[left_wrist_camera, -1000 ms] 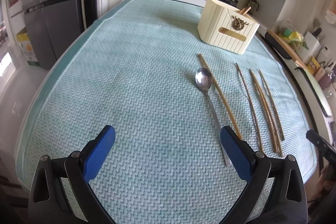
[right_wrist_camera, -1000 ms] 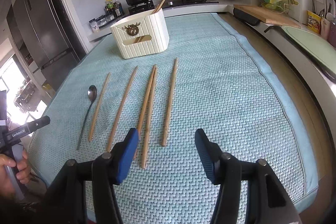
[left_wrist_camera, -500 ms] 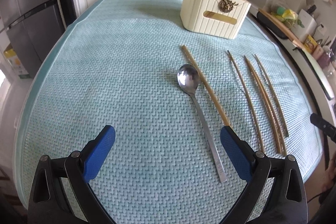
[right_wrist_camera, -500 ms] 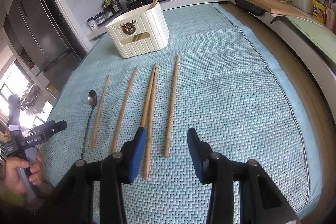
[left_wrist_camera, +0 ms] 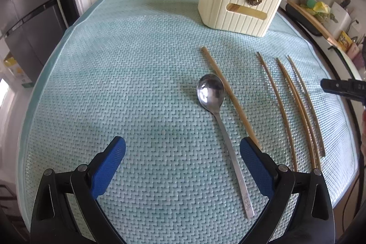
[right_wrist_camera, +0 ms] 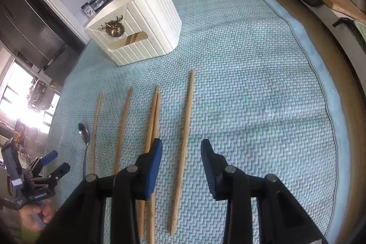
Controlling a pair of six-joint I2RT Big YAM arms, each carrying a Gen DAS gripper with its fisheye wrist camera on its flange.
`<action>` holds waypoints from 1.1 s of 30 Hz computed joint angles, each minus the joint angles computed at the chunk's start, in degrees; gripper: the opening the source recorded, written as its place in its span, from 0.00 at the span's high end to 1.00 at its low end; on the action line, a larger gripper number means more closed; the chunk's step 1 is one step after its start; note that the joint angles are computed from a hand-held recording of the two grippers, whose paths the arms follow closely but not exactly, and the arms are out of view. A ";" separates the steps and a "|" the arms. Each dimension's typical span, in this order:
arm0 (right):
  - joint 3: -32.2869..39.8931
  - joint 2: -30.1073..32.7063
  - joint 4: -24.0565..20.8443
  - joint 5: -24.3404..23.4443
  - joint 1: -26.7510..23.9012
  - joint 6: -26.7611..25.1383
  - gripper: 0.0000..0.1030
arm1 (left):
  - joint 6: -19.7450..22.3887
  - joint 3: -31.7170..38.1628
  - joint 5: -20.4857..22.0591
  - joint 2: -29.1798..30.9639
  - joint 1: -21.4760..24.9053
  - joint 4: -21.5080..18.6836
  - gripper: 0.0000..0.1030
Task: Organize utensils
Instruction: 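Grasp the small steel spoon with the left tool while the right tool grasps a chopstick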
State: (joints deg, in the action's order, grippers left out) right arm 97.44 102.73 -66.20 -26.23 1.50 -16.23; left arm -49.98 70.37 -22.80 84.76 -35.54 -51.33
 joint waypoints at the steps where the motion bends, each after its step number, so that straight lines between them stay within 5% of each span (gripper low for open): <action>1: 2.37 1.94 -1.25 0.61 0.66 0.13 0.66 | 0.27 0.06 0.08 -0.02 0.11 -0.13 0.03; 6: 9.92 8.89 -4.34 7.55 3.57 1.06 0.72 | 0.30 -0.42 -0.29 -0.73 0.48 -1.29 0.03; 13: 10.64 9.81 -2.57 13.33 6.63 -1.97 0.77 | 1.38 -0.23 0.56 -0.38 1.38 -0.84 0.03; 15: 9.59 9.31 -1.05 15.45 7.19 -2.01 0.86 | 2.05 0.48 0.99 0.48 1.49 -0.62 0.03; 20: 7.92 8.83 0.46 13.08 6.49 -0.21 0.95 | 3.96 3.23 1.06 3.52 1.68 -0.72 0.03; 29: 2.22 5.36 3.21 13.57 5.60 -1.65 0.95 | 5.53 9.82 -2.13 9.84 2.74 -3.10 0.05; 33: 0.12 3.79 2.91 12.35 4.72 -2.32 0.95 | 6.69 12.19 -1.74 12.10 3.34 -4.12 0.17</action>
State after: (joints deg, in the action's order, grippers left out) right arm 97.56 106.52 -63.30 -13.87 6.23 -18.55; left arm -43.29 82.55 -24.54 96.86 -32.20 -55.44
